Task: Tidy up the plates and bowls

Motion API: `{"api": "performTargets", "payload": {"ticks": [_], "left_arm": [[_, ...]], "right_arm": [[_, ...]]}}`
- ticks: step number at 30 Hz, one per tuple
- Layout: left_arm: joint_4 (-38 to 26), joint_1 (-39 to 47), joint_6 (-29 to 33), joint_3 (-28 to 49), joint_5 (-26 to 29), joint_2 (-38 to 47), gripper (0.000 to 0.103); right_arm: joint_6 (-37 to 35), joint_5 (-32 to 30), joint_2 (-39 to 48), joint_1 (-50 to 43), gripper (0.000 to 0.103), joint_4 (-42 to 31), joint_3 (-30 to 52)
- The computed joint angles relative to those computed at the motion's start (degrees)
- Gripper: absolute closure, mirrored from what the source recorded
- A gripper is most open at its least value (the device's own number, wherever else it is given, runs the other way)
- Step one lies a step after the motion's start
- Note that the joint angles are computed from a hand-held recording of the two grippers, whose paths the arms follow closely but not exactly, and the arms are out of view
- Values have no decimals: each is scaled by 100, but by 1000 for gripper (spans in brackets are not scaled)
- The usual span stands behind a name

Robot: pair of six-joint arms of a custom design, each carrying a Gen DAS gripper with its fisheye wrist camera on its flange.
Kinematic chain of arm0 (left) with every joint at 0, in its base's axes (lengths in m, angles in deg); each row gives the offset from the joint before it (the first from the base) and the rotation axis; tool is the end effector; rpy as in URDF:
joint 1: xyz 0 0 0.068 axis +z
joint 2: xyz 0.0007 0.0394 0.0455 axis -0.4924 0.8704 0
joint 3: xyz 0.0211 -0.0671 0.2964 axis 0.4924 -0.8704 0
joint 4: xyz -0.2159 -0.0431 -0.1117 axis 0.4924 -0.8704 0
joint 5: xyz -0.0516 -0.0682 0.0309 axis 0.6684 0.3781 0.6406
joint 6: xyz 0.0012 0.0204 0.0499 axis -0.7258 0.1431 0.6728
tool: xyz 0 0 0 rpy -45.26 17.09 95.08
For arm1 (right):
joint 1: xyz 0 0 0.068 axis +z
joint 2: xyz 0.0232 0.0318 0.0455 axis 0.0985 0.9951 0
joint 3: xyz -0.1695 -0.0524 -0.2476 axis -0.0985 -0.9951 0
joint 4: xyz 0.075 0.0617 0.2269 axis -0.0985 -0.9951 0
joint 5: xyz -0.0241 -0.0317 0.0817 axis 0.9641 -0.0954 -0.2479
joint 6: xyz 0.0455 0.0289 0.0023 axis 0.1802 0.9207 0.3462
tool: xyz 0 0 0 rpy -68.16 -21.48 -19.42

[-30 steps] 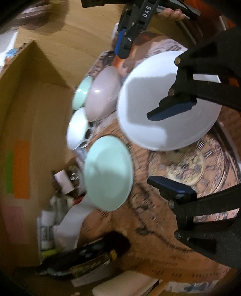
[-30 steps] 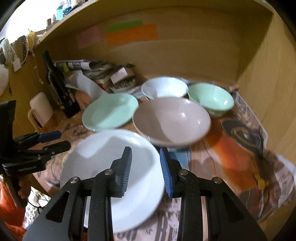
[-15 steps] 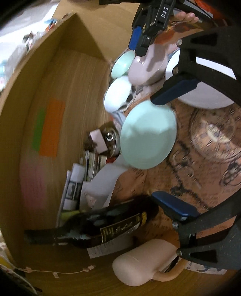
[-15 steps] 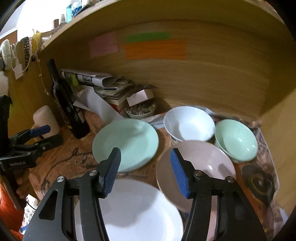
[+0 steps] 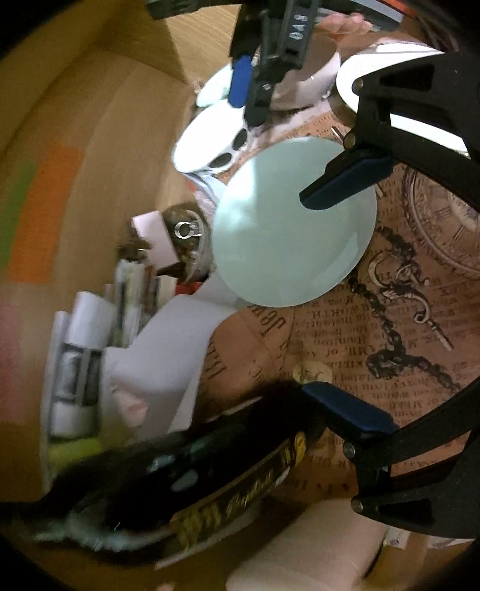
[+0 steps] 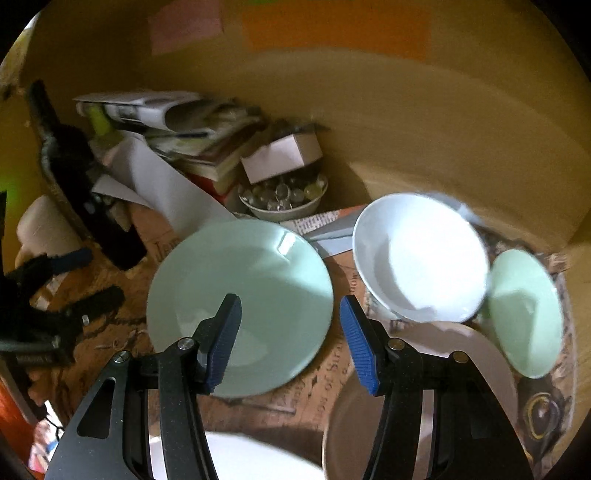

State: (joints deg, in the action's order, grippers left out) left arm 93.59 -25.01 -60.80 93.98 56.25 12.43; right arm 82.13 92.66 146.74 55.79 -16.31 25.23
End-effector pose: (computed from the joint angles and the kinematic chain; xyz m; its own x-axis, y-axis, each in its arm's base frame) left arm 0.2104 0.0000 0.0963 -0.6798 0.2886 -0.6743 0.4927 0.8606 -0.1284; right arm 0.1573 0.1660 0.1389 -0.8131 0.0165 -0.5819 -0.0284 0.9973 0.0679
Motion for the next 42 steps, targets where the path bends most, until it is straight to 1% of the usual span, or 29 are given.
{"api": "performTargets", "payload": {"ticks": [3,4,6,8,9,10,11,12,13,16,17,20,23,27,30,32,36,39,42], "left_arm": [[202,-138,-74,106,-151,394,8],[240,-172,-76,150,-163,513,11],[225,-236,-48,247,-182,679,18],[107,-287,1,362,-179,783,29],[58,-305,15,404,-172,814,31],[9,-325,38,459,-153,863,39],[-34,-354,52,504,-155,903,46],[-121,-379,93,563,-161,947,50],[-190,-394,111,606,-158,977,57],[-383,-431,124,791,-124,1148,64],[-411,-450,114,828,-129,1182,66],[-482,-444,108,886,-104,1232,69],[-477,-473,110,883,-99,1246,69],[-498,-505,153,886,-109,1251,69],[-530,-542,157,920,-127,1284,69],[-548,-559,166,942,-138,1314,69],[-478,-651,133,964,-192,1409,69],[-542,-659,203,961,-156,1404,75],[-510,-691,189,926,-207,1397,76]], "right_arm": [[-229,-598,323,-533,56,200,78],[-286,-744,443,-653,60,188,130],[-349,-857,628,-757,63,108,242],[-400,-1007,787,-870,65,45,332],[-416,-1087,843,-927,67,30,365],[-440,-1203,912,-1002,71,6,403],[-436,-1268,973,-1044,72,-18,439],[-435,-1327,1021,-1086,72,-37,459],[-421,-1398,1071,-1132,73,-48,472],[-416,-1469,1164,-1189,79,-159,527],[-424,-1458,1163,-1181,79,-188,537],[-380,-1386,1147,-1110,79,-421,638],[-356,-1220,1136,-1030,79,-695,749],[-311,-1215,1161,-1042,79,-889,790],[-411,-1221,1394,-1117,79,-922,964],[-464,-1206,1543,-1144,75,-958,1087],[-439,-1106,1786,-1018,75,-1059,1295],[-483,-1215,1878,-1045,75,-1008,1351],[-438,-1217,1870,-1029,77,-965,1339]]}}
